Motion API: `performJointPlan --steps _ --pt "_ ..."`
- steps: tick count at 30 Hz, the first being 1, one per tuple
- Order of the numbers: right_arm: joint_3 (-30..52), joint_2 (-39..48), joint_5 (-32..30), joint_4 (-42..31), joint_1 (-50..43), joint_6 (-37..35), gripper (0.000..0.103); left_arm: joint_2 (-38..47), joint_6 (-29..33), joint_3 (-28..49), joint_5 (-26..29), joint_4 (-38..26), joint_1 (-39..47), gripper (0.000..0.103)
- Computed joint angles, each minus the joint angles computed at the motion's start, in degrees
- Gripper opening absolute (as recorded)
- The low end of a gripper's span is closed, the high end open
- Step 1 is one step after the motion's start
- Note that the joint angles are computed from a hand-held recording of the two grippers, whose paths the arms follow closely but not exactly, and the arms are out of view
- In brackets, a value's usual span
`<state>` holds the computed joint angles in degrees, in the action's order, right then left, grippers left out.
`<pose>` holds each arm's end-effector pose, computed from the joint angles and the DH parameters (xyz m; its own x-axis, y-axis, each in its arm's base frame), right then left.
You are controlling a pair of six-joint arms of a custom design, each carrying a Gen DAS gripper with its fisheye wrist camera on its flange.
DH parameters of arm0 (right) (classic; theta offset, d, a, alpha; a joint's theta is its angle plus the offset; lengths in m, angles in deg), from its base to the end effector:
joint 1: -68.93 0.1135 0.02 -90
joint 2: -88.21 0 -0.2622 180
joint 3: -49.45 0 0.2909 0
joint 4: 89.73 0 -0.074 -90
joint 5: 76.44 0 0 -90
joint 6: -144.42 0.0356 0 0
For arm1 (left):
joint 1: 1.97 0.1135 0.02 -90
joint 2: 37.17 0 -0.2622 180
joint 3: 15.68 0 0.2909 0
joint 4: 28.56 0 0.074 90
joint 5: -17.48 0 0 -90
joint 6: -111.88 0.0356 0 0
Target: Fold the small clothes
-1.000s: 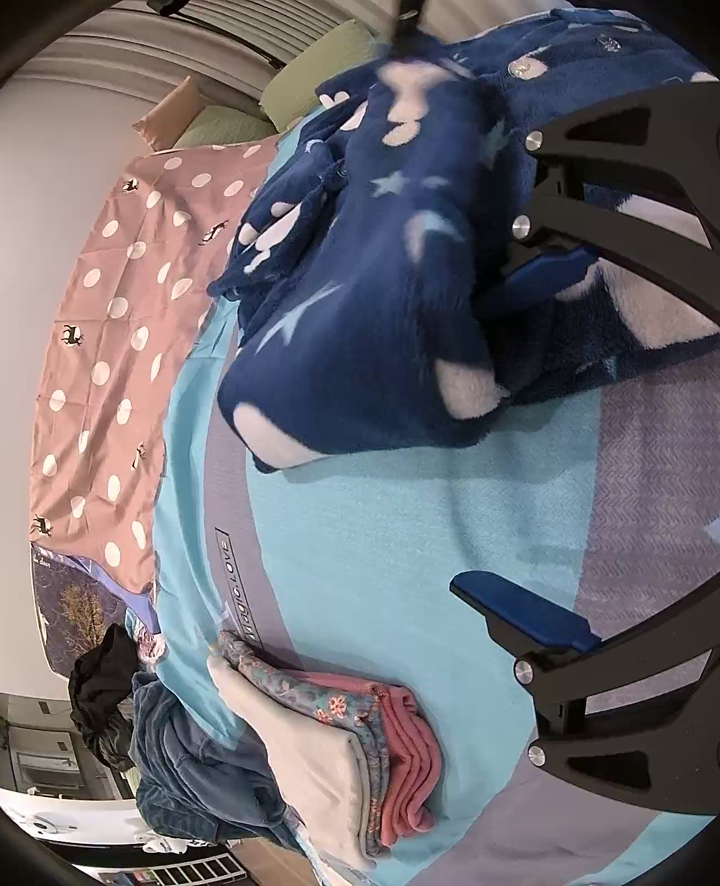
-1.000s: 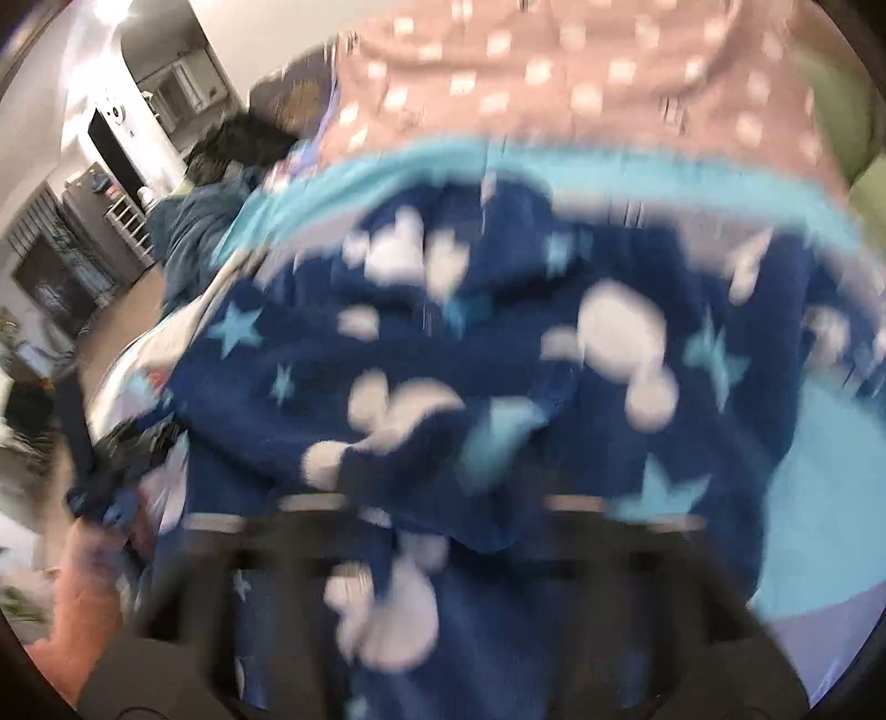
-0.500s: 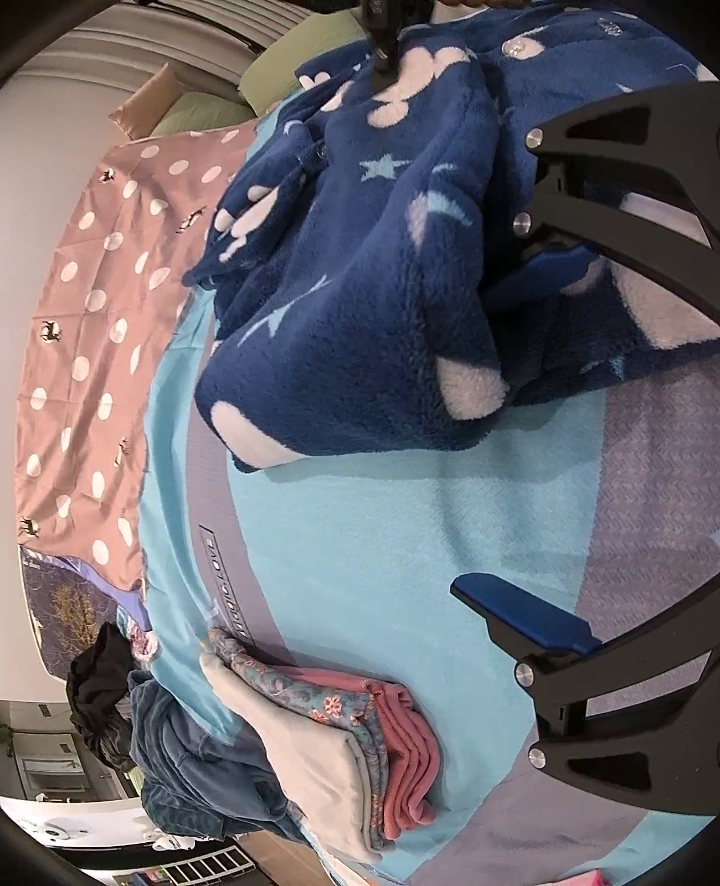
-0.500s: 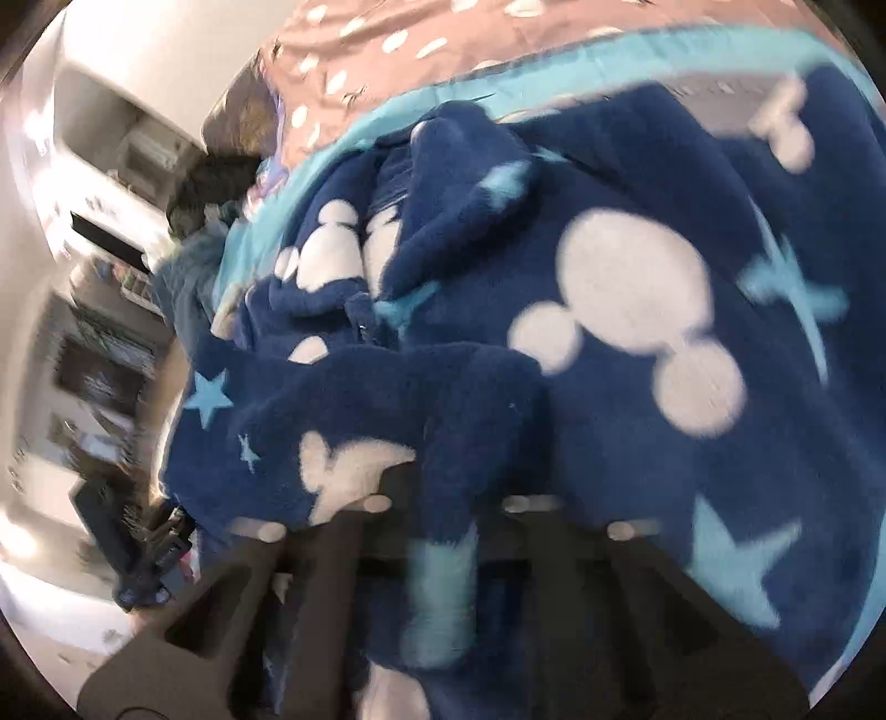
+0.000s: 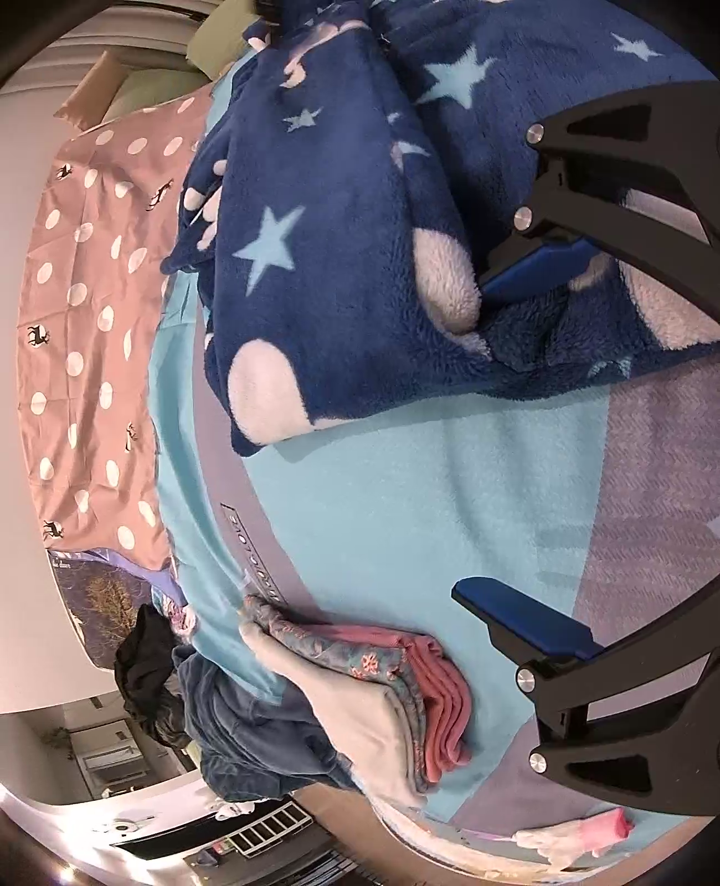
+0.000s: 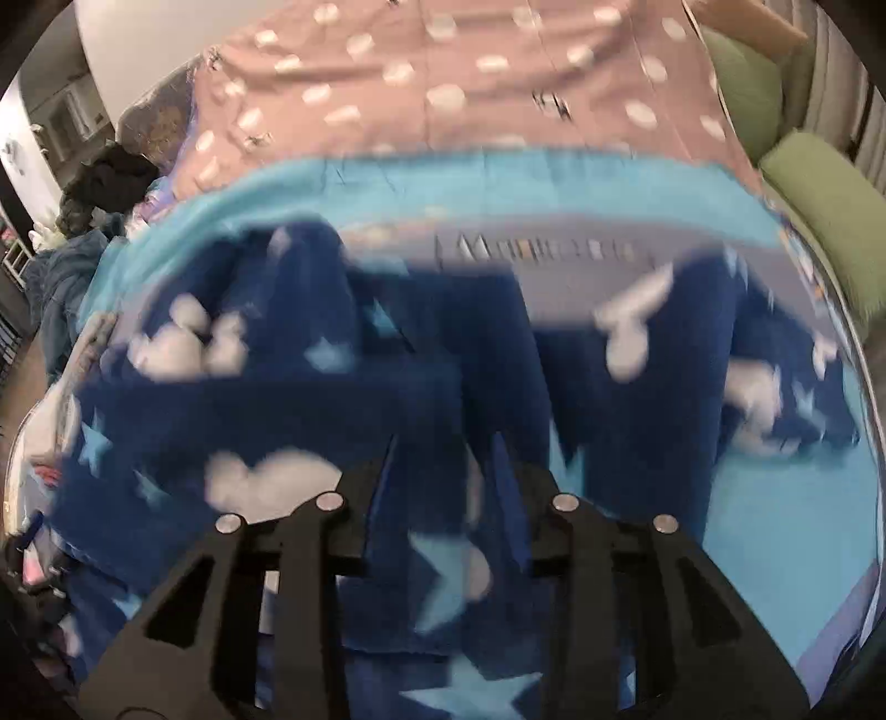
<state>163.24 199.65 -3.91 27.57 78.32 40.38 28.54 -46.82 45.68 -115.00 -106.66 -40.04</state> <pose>0.4520 0.0856 0.2757 -0.7585 -0.3600 -0.5432 -0.5011 0.8551 0.1331 0.1844 -0.1139 0.2310 -0.6421 -0.3699 -0.6715 -0.5873 0.8003 0.1208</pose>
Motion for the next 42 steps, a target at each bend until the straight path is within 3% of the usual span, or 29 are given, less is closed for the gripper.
performJointPlan --steps 1,5,8,10,12,14,16,17,19,21,25,29,32,35,42 --pt "-1.9 -1.2 -1.9 1.3 -0.7 0.3 0.043 -0.4 -0.2 -0.1 0.2 -0.3 -0.2 0.094" --pt "-7.8 -7.8 -7.7 3.5 -3.4 -1.6 0.046 -1.1 -1.6 0.3 0.4 -2.2 -1.0 0.094" --pt "-9.1 -11.5 -15.8 -0.8 -4.9 -7.7 0.037 0.9 -7.4 3.3 -2.0 -7.6 -4.0 0.093" --pt "-9.1 -11.7 -19.0 -6.4 -4.5 -13.0 0.022 2.3 -12.0 6.0 -4.3 -11.2 -6.7 0.085" --pt "-11.2 -11.3 -15.9 -6.6 -2.7 -12.5 0.019 1.4 -13.6 8.0 -6.3 -11.6 -9.3 0.067" --pt "-13.0 -9.8 -11.3 -4.0 -1.3 -9.7 0.015 -1.3 -11.8 8.3 -7.3 -8.1 -11.2 0.053" --pt "-14.9 -8.1 -11.3 -1.0 -1.3 -7.2 0.014 -3.5 -6.0 7.2 -5.9 -2.0 -10.5 0.052" --pt "-16.4 -9.2 -12.3 0.6 -1.5 -6.3 0.014 -3.6 -0.3 6.0 -2.8 2.5 -8.2 0.052" --pt "-16.4 -10.0 -11.9 0.4 -1.2 -6.5 0.014 0.0 4.5 5.2 1.7 5.1 -4.1 0.052" --pt "-16.1 -11.4 -14.1 -1.1 -2.4 -7.4 0.019 6.3 5.4 5.1 4.5 4.6 -0.6 0.060" --pt "-14.6 -12.4 -21.0 -0.8 -11.0 -9.2 0.054 6.0 -0.2 8.2 2.8 0.9 -2.7 0.060" --pt "-7.3 -4.4 -18.4 5.6 -20.2 2.3 0.058 7.1 0.1 14.1 -1.3 -1.9 -6.2 0.066" --pt "9.6 10.5 -20.1 -3.0 -26.8 15.0 0.058 9.7 2.4 18.6 -3.2 -0.2 -7.1 0.075" --pt "23.5 22.9 -25.2 -6.7 -31.3 27.3 0.057 12.1 9.5 20.2 -0.1 7.6 -5.0 0.076" --pt "39.5 36.0 -25.2 -2.9 -32.2 38.9 0.057 21.0 18.7 21.5 12.0 24.3 0.0 0.076"
